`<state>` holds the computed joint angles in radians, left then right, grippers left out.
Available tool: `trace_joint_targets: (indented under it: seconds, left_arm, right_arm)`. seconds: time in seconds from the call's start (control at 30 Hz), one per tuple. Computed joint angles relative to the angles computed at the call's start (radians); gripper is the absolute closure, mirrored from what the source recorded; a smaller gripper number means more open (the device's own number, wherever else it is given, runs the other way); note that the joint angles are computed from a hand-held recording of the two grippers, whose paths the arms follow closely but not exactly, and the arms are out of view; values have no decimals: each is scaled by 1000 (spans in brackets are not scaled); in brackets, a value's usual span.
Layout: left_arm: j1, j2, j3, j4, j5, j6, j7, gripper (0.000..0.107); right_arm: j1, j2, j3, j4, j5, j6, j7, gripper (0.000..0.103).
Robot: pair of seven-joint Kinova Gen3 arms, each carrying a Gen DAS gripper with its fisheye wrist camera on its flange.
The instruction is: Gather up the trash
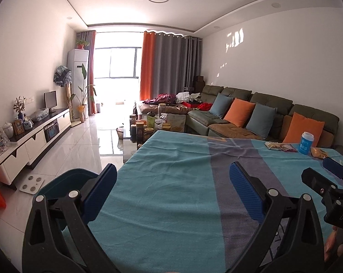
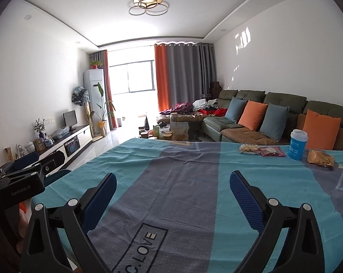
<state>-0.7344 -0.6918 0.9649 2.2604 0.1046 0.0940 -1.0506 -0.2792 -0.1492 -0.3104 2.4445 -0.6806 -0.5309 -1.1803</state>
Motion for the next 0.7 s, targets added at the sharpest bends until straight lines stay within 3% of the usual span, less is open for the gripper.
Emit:
trace_joint_targets:
  seconds: [0.37, 0.7]
  left_arm:
    - [-39, -136, 47, 3, 16, -34, 0, 10]
    - [-18, -111, 41, 9, 31, -54, -3, 10]
  right_arm:
    - [-13, -16, -29, 65, -59, -142, -5, 7]
    - [-24, -30, -38, 81, -73, -179, -20, 7]
